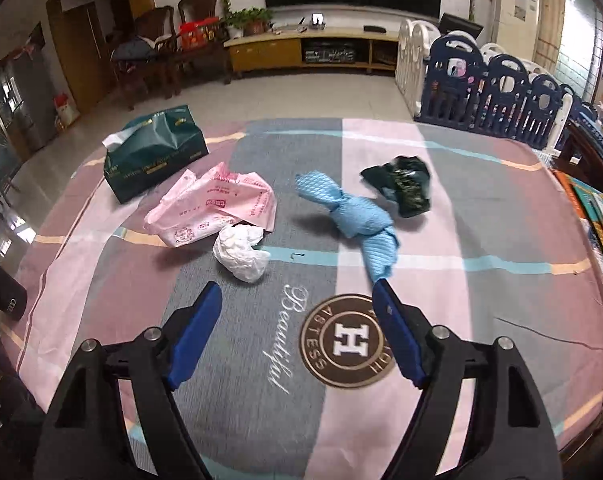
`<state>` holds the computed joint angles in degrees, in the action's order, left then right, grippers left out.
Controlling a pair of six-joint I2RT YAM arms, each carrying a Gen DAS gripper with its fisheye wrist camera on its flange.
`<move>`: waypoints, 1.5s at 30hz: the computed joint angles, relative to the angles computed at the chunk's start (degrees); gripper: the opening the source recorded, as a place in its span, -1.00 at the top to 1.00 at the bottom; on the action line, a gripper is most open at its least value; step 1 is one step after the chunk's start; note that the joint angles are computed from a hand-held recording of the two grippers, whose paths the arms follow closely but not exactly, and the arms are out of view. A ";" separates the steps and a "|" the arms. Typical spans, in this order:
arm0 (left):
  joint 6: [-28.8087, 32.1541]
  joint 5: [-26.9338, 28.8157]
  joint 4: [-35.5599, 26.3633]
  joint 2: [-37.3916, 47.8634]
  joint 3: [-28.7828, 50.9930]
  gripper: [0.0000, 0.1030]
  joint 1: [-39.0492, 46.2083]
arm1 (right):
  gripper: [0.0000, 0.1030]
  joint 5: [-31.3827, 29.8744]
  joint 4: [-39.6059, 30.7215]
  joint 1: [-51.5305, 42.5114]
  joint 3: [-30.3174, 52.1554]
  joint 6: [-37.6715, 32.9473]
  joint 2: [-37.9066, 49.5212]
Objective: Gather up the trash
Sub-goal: 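Grasp the crumpled white tissue with the right gripper while the left moves back over the table, then grasp the pink plastic bag with the left gripper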
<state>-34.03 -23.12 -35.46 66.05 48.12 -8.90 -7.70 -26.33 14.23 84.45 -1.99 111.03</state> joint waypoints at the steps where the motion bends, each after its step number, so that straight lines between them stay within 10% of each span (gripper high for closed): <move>1: 0.29 0.87 0.44 0.22 -0.12 -0.86 1.46 | -0.50 0.75 -1.48 0.93 3.84 0.54 3.74; 9: 2.47 7.68 6.62 6.64 2.62 -0.86 11.42 | -0.48 -0.99 -7.35 3.98 19.97 0.35 18.16; 15: 3.77 13.08 11.50 14.60 9.21 -0.86 14.11 | 0.63 -7.05 -12.58 3.84 26.00 -3.46 22.90; 30: 21.70 15.99 4.26 57.70 50.83 -0.93 4.32 | 0.66 -15.54 -14.40 -19.15 -13.63 -16.91 -15.32; 31: 21.27 16.93 4.29 58.72 51.74 -0.85 4.27 | 0.66 -16.00 -14.66 -20.86 -15.34 -17.27 -17.18; 35: 19.10 20.50 0.47 61.15 54.11 0.61 4.11 | 0.66 -17.02 -16.69 -27.02 -20.77 -19.24 -23.77; 45: 7.58 9.41 9.78 25.24 16.10 0.74 -4.42 | 0.66 -20.09 -21.18 -33.60 -23.84 -21.04 -32.40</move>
